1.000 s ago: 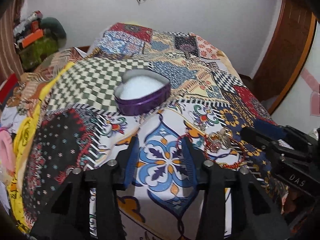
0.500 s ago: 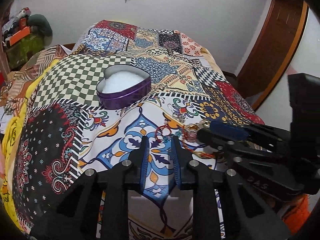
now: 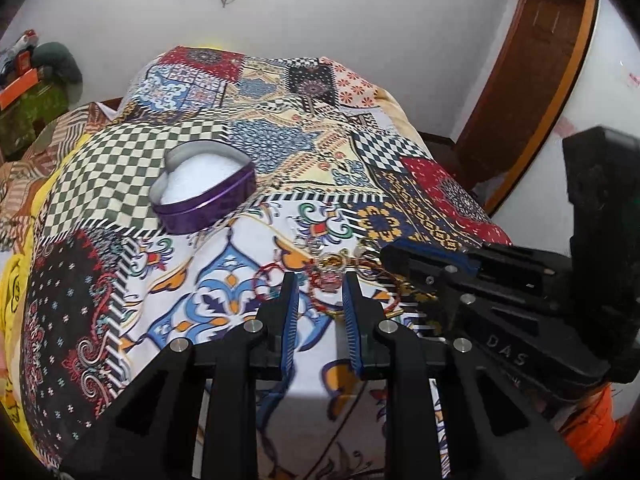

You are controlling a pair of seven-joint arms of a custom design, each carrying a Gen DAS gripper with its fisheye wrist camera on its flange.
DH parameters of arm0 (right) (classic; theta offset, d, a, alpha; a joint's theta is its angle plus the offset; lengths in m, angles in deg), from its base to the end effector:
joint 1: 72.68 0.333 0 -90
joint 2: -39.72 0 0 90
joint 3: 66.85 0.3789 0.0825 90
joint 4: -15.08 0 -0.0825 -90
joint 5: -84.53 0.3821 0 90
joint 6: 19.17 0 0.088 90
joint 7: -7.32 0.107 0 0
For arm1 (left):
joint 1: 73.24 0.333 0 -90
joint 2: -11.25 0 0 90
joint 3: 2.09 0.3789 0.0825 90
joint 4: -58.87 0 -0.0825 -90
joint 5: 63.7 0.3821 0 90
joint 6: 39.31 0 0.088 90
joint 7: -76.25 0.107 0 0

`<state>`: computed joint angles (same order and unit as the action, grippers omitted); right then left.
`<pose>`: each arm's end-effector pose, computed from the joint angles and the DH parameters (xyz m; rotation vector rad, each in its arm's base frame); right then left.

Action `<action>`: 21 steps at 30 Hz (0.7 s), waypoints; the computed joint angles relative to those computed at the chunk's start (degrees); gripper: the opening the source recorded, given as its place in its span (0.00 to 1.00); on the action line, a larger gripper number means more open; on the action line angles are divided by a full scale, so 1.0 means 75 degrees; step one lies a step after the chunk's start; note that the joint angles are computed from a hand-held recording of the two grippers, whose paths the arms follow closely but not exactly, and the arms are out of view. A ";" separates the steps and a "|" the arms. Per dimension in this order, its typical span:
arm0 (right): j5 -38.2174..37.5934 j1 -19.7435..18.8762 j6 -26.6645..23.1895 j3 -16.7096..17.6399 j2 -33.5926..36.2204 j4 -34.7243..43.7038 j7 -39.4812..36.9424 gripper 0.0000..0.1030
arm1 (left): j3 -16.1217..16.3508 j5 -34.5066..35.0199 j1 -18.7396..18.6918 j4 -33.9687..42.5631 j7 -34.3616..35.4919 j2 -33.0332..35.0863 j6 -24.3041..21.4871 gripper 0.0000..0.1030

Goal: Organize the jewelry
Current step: 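Grasp the red-stone ring with the left tool while the right tool grasps a gold ring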

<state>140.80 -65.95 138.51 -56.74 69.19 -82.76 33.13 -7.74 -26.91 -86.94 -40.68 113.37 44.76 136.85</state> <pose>0.7146 0.1579 0.3958 -2.0408 1.1644 -0.2265 0.6874 -0.2773 0.3773 -1.8638 1.8663 -0.9507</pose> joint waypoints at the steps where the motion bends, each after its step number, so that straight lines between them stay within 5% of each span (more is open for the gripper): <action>1: -0.0067 0.0027 0.0001 -0.0059 0.0007 0.0023 0.0089 0.06 | -0.0075 -0.0024 0.0027 0.0088 0.0076 0.0062 -0.0084 0.21; 6: -0.0474 0.0036 -0.0338 -0.0261 0.0027 0.0126 0.0643 0.13 | 0.0055 0.0027 -0.0175 0.0411 0.0143 0.0258 -0.0436 0.21; 8: -0.0385 -0.0083 -0.0436 -0.0165 0.0029 0.0136 0.0519 0.33 | 0.0011 0.0011 -0.0146 0.0506 0.0193 0.0332 -0.0499 0.21; 10: -0.0194 -0.0112 -0.0168 -0.0069 -0.0013 0.0039 0.0257 0.39 | -0.0023 -0.0010 -0.0119 0.0564 0.0240 0.0382 -0.0534 0.16; 21: -0.0392 0.0093 0.0016 -0.0095 0.0135 0.0181 0.0089 0.39 | 0.0814 0.0503 -0.0582 0.0262 -0.0638 0.0195 0.0176 0.10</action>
<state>137.86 -65.26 138.63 -57.45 70.20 -81.40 33.80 -1.64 -23.14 -91.30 -38.72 108.58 46.22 138.17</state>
